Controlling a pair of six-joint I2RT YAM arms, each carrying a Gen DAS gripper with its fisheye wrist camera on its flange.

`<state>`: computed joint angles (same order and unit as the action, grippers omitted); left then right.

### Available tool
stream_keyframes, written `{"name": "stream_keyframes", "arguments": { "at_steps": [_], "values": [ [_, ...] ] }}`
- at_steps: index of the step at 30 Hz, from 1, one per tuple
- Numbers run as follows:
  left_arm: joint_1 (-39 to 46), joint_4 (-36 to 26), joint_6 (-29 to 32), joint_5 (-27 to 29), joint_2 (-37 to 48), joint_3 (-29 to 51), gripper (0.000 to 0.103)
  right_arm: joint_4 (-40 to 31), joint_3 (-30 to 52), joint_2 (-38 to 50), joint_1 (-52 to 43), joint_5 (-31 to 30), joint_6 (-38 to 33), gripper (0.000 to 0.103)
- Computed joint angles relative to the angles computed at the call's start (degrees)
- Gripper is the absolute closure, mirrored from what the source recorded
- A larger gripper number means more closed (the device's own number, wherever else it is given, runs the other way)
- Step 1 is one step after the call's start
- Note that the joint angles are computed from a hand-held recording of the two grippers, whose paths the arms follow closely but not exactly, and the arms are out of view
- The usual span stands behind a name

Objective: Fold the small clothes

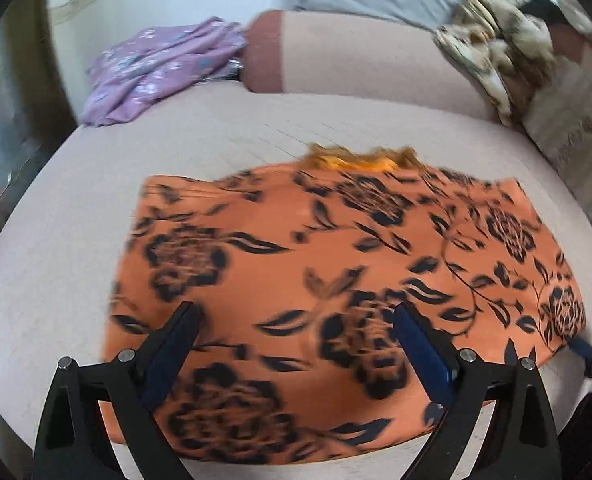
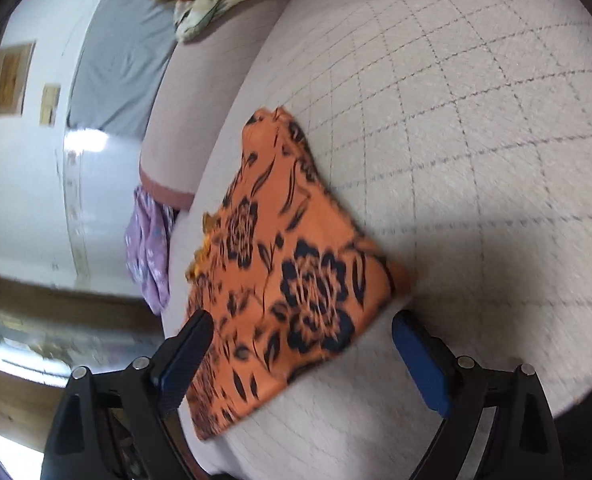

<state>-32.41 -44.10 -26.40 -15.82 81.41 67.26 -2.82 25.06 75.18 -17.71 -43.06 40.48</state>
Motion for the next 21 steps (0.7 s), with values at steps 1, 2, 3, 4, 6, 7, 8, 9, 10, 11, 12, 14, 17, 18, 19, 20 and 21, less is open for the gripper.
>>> {"name": "stream_keyframes", "arguments": {
  "at_steps": [1,2,3,4,6,7,8,9,10,11,12,14,17,18,19,20,21],
  "values": [
    [-1.0,-0.5,-0.4,0.0,0.7,0.6,0.006,3.0,-0.5,1.2,-0.5,-0.6,3.0,0.011],
    [-1.5,-0.6,-0.6,0.0,1.1,0.9,0.006,5.0,-0.7,2.0,-0.7,-1.0,4.8,0.012],
    [-2.2,-1.1,-1.1,-0.3,1.3,1.4,0.006,6.5,-0.4,2.9,-0.7,-1.1,5.9,0.022],
    [-3.0,-1.3,-1.5,-0.6,1.4,1.7,0.006,7.9,0.0,4.0,-0.7,-1.1,6.3,0.032],
    [-2.7,0.0,-1.0,-0.9,1.2,0.9,0.006,7.9,1.2,5.5,-0.6,-0.4,6.5,0.074],
    [-2.4,0.7,-0.5,-1.1,0.9,0.8,0.006,6.2,1.8,4.7,0.0,1.4,5.1,0.076],
    [-2.6,1.6,-0.2,-1.8,0.1,0.6,0.006,4.3,2.4,3.5,0.5,3.1,3.3,0.084],
    [-2.8,2.4,-0.1,-2.3,0.2,0.7,0.006,1.1,3.2,1.3,1.7,5.9,0.7,0.086],
    [-2.9,2.8,0.0,-2.7,1.0,1.0,0.006,-1.9,3.9,-0.9,3.2,9.0,-2.0,0.086],
    [-2.9,1.9,-0.2,-2.9,2.7,1.8,0.006,-4.0,4.4,-2.2,4.6,11.9,-4.6,0.086],
    [-2.6,0.7,-0.2,-2.4,5.5,2.9,0.006,-6.7,5.5,-1.6,6.2,14.6,-8.3,0.086],
    [-1.3,-1.1,0.9,0.1,10.7,4.0,0.005,-10.0,7.4,3.9,7.5,16.1,-13.7,0.085],
    [-0.7,0.7,-0.7,-0.2,7.1,2.9,0.006,-14.3,7.2,-0.1,2.2,11.2,-17.0,0.046],
    [-0.4,1.9,-0.2,0.4,6.2,2.5,0.006,-16.7,7.5,-2.9,0.2,11.0,-19.0,0.013],
    [-0.3,3.3,0.6,0.2,5.6,2.1,0.006,-17.6,7.7,-5.3,-1.9,10.5,-20.5,0.011],
    [-0.4,3.4,1.0,-0.5,6.4,2.5,0.006,-17.9,8.5,-5.9,-3.7,9.5,-21.8,0.011],
    [-0.3,2.5,1.0,-0.4,8.1,3.3,0.006,-18.3,10.8,-4.3,-5.4,7.5,-23.5,0.011]
  ]
}}
